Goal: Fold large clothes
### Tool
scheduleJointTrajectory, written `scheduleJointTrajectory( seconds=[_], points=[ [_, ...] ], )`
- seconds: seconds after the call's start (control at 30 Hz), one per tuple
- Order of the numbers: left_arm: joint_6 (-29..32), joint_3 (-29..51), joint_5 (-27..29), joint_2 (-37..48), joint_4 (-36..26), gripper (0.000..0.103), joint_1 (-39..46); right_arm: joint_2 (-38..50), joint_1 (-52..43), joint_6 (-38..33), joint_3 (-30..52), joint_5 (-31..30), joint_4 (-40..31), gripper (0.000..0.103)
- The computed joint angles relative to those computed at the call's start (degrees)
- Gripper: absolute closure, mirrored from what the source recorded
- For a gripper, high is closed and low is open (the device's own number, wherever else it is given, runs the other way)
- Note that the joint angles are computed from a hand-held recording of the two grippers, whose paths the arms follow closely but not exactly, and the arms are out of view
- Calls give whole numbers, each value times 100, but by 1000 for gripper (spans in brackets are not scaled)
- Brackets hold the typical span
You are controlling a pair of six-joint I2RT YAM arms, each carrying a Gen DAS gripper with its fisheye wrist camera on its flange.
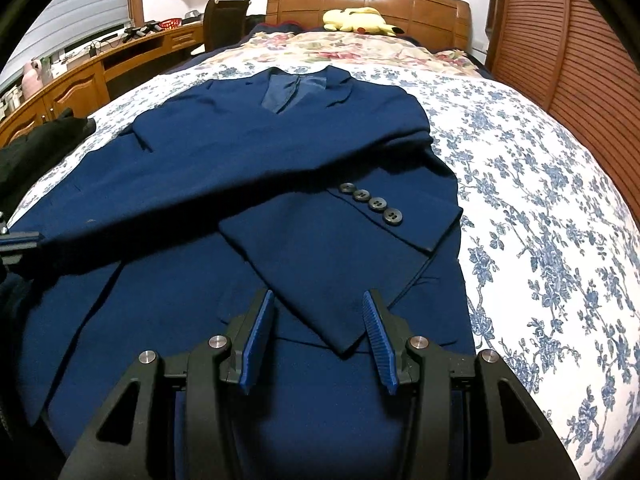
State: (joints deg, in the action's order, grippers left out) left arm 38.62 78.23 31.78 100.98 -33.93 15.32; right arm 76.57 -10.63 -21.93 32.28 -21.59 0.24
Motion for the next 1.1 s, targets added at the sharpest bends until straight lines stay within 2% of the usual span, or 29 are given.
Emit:
scheduleJointTrajectory(
  seconds=[0.23, 0.4, 0.5, 0.57, 0.6, 0.7, 0.83, 1.1],
  points=[
    [-1061, 1422, 664, 609, -35, 99, 617, 15, 18, -14, -14, 49, 47, 55],
    [-1562, 2063, 471, 1077, 258, 99, 723, 25, 28, -30, -42, 80, 114, 55],
    [-1669, 2294, 425, 1282, 202, 99, 751, 39, 5, -41, -50, 49, 138, 55],
    [-1632, 2399, 408, 1382, 40, 98, 750, 46, -22, -53, -52, 10, 143, 55],
    [-1578, 2454, 390, 1430, -78, 93, 753, 49, -35, -58, -56, -13, 147, 55],
    [-1503, 2162, 406, 1273, 69, 84, 850, 36, -47, -54, -61, -38, 134, 55],
    [-1263, 2005, 717, 1158, -102, 69, 1039, 15, 6, -42, -92, 43, 173, 55],
    [-581, 1978, 560, 1213, -578, 67, 1143, 26, 190, -4, -83, 305, 231, 55]
  ],
)
